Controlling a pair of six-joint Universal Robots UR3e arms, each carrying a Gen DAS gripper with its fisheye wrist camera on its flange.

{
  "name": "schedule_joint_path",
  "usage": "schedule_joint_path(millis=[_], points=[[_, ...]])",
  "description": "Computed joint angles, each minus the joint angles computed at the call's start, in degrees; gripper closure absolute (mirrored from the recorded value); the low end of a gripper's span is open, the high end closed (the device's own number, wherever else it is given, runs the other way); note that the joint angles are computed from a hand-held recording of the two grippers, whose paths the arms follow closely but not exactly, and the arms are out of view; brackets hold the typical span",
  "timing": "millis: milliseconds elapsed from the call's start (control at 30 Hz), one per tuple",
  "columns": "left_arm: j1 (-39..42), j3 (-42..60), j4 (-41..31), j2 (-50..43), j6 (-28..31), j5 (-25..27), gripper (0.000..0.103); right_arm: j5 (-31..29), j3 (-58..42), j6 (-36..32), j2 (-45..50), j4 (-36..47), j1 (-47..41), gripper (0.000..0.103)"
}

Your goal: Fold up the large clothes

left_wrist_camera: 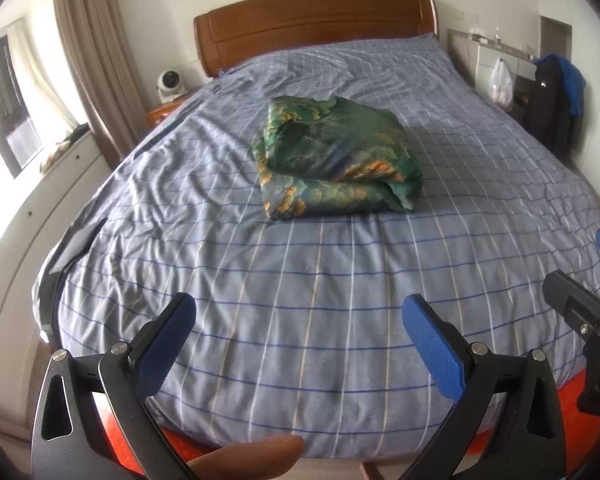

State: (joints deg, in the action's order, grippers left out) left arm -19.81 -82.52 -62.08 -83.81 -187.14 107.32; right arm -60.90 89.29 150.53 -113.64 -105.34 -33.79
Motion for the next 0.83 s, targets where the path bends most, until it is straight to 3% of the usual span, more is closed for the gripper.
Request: schedule_joint_path(millis=[600,833], points=[[0.3,-1.7,0.9,0.9,-1.0,-0.5,0.0,-4.7,2.4,0.8,0.6,-3.2,3.4,0.0],[-2.0,-2.7,3.9,0.4,-1.5,3.2,0.0,-4.7,2.7,0.8,0.6,-3.0,2.6,0.0]])
